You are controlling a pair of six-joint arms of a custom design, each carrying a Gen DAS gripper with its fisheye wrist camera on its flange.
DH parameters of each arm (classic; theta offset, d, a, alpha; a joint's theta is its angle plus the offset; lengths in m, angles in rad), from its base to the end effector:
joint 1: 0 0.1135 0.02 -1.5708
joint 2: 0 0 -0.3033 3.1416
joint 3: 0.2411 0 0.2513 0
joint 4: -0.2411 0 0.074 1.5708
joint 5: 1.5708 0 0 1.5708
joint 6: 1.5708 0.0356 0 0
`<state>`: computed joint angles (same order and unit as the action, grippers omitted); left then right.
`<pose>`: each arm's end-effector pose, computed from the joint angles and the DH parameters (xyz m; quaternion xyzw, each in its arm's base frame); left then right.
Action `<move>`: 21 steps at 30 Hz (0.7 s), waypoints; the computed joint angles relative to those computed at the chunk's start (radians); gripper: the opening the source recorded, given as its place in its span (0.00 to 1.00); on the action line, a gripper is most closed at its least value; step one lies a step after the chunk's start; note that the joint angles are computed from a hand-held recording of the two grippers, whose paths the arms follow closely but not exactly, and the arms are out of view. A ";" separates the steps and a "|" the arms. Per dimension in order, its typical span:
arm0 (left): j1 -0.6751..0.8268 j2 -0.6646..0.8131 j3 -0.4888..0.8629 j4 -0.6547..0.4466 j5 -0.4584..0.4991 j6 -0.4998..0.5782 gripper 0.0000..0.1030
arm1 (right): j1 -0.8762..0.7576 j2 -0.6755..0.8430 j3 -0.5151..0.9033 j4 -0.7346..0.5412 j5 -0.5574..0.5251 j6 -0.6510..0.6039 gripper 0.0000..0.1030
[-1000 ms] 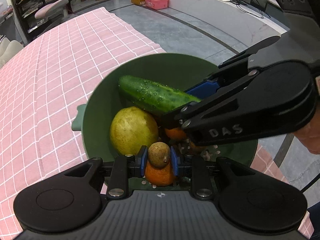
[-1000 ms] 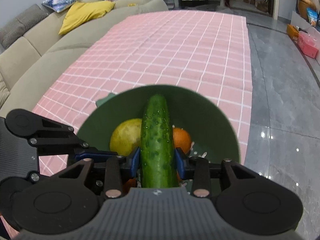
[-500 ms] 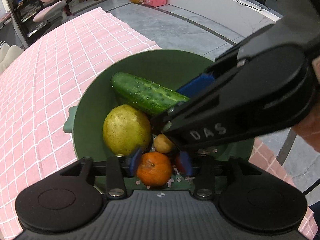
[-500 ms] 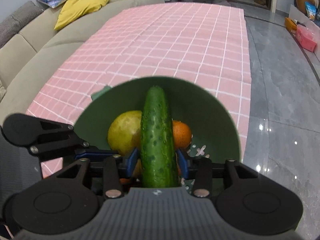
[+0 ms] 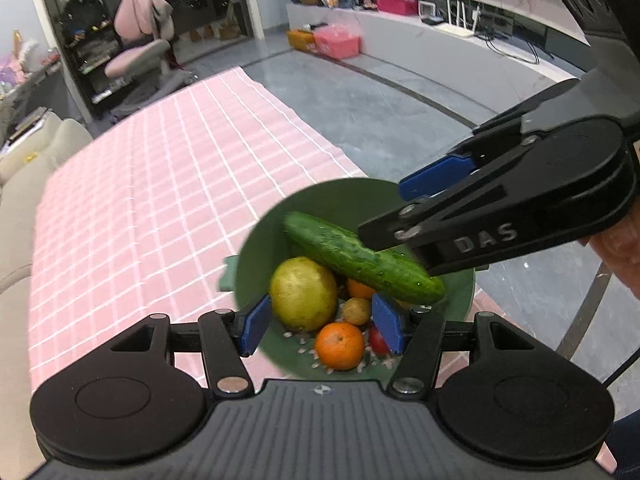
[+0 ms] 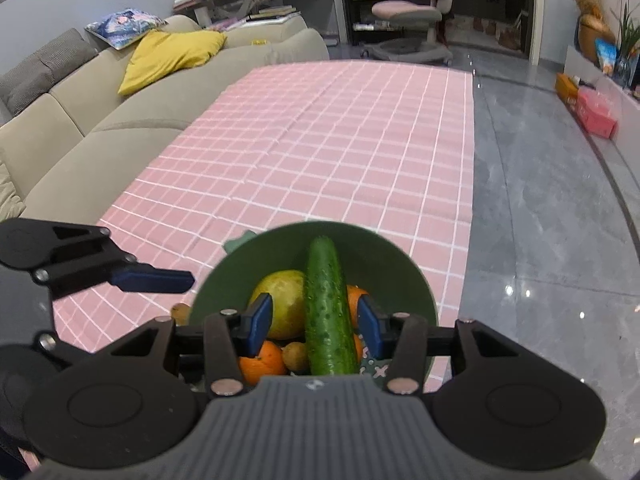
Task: Organize fruits
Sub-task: 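Lift both grippers out of the colander toward the remaining fruit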
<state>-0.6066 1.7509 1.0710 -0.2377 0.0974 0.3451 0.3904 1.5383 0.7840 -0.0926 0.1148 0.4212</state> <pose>0.3006 -0.2128 0.2182 0.4473 0.8338 -0.0875 0.3117 0.2804 0.1110 0.2113 0.0347 0.9332 0.0903 0.3460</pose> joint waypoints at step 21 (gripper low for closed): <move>0.429 -0.229 -0.218 -0.043 0.200 0.200 0.68 | 0.438 0.031 0.106 -0.220 0.305 0.290 0.44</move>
<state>-0.1781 1.5221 0.8527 -0.2806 0.2975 0.5454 0.8285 1.5697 0.8902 -0.3126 0.4196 0.7115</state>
